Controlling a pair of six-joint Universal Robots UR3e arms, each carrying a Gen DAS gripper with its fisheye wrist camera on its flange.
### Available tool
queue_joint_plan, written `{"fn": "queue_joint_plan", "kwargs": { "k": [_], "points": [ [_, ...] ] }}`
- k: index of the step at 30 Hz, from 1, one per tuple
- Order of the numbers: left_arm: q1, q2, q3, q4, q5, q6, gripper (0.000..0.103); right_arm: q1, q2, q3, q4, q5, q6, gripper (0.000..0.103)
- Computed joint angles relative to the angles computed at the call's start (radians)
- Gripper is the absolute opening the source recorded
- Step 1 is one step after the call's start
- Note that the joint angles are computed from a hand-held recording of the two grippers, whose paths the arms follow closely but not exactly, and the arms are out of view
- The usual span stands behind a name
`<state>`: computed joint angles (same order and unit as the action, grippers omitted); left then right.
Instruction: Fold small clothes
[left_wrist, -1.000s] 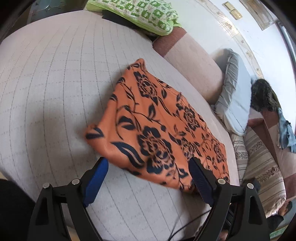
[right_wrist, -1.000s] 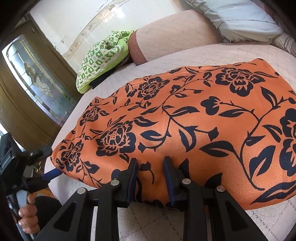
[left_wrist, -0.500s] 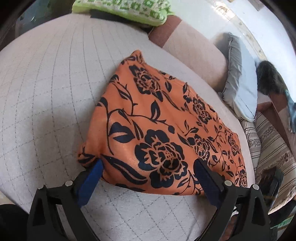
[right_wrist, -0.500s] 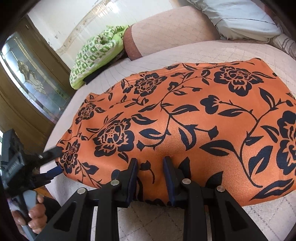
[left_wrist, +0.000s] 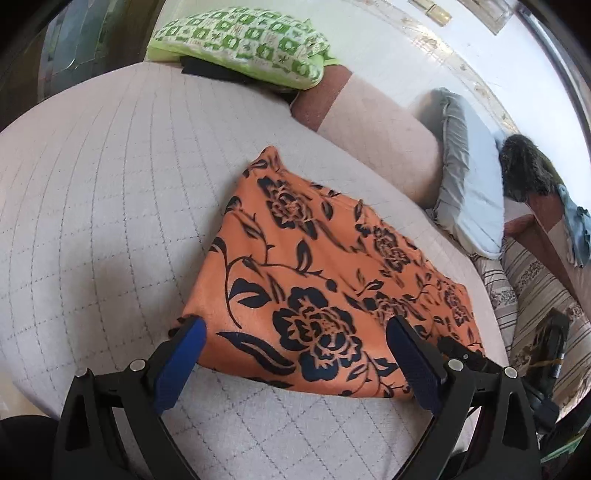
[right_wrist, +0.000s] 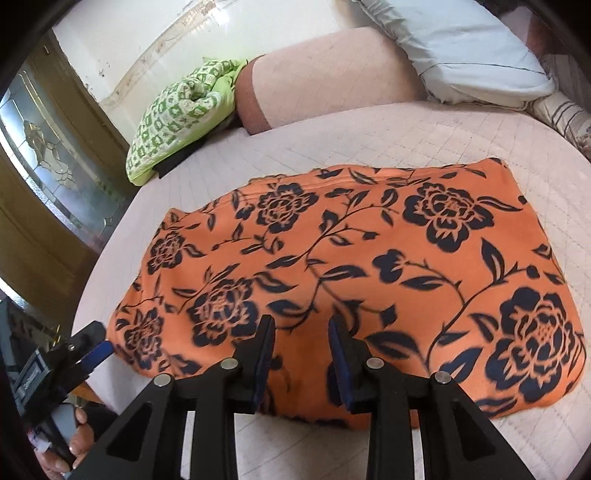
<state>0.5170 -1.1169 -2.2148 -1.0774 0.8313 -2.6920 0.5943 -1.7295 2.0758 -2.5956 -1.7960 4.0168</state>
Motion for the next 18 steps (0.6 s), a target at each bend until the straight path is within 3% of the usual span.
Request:
{"fn": "queue_joint_plan", "kwargs": {
  "k": [4, 7, 15, 18],
  "points": [
    [0.008, -0.036, -0.004, 0.004, 0.025, -0.012, 0.098, -0.064, 0.040, 0.073, -0.066, 0.080, -0.016, 0.034],
    [0.021, -0.025, -0.010, 0.006, 0.058, -0.025, 0.098, -0.057, 0.051, 0.086, -0.111, 0.062, -0.026, 0.034],
    [0.201, 0.105, 0.057, -0.401, 0.003, 0.099, 0.098, -0.163, -0.053, 0.260, -0.279, 0.209, 0.012, 0.034],
    [0.146, 0.056, 0.074, -0.350, 0.003, 0.009, 0.098, -0.168, -0.045, 0.264, -0.296, 0.221, 0.004, 0.034]
  ]
}}
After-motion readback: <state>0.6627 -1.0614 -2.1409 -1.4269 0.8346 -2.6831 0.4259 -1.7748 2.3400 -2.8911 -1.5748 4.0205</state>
